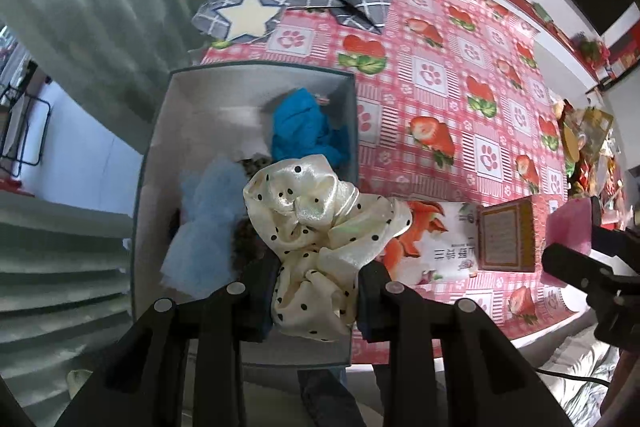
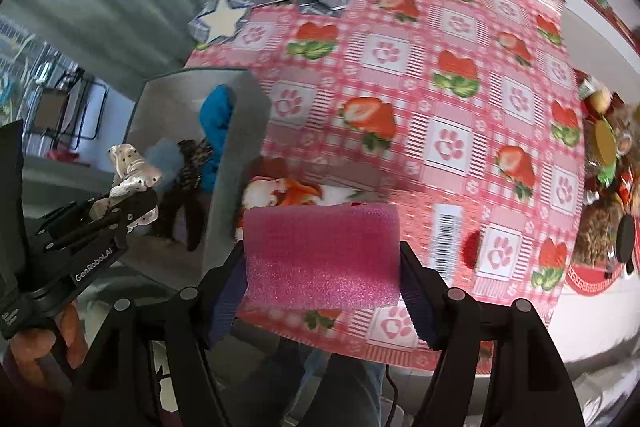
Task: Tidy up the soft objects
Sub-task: 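Lift and carry the polka-dot cloth and pink sponge with both tools over the white box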
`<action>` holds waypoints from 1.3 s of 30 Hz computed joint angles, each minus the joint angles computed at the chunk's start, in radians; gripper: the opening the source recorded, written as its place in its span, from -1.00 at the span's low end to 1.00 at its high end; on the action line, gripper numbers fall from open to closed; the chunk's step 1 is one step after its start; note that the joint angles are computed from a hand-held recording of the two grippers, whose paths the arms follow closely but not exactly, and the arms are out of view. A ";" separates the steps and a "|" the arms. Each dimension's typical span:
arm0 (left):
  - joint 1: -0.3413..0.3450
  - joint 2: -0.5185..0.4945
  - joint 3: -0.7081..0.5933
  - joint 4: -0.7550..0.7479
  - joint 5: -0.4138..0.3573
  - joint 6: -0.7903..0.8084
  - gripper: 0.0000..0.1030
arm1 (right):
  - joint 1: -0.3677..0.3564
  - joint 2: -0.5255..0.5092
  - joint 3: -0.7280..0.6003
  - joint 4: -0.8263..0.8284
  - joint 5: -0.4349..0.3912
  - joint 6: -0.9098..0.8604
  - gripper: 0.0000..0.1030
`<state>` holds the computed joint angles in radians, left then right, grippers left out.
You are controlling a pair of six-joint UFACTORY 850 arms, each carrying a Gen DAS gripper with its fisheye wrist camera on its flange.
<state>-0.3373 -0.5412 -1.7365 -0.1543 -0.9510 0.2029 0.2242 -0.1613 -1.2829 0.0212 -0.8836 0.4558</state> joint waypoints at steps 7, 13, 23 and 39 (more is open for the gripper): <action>0.032 0.009 0.017 0.000 0.003 -0.011 -0.35 | 0.038 -0.058 -0.056 0.017 -0.018 -0.040 0.39; 0.053 0.016 0.037 0.008 0.005 -0.026 -0.35 | 0.063 -0.102 -0.103 0.029 -0.032 -0.075 0.39; 0.083 0.020 0.045 0.012 0.001 -0.048 -0.35 | 0.100 -0.182 -0.196 0.049 -0.059 -0.132 0.39; 0.101 -0.002 0.023 0.031 -0.007 -0.081 -0.35 | 0.133 -0.279 -0.316 0.066 -0.091 -0.184 0.39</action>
<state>-0.2361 -0.5432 -1.7138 -0.1237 -0.9584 0.1223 0.3571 -0.4403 -1.5994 0.0876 -0.9744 0.2723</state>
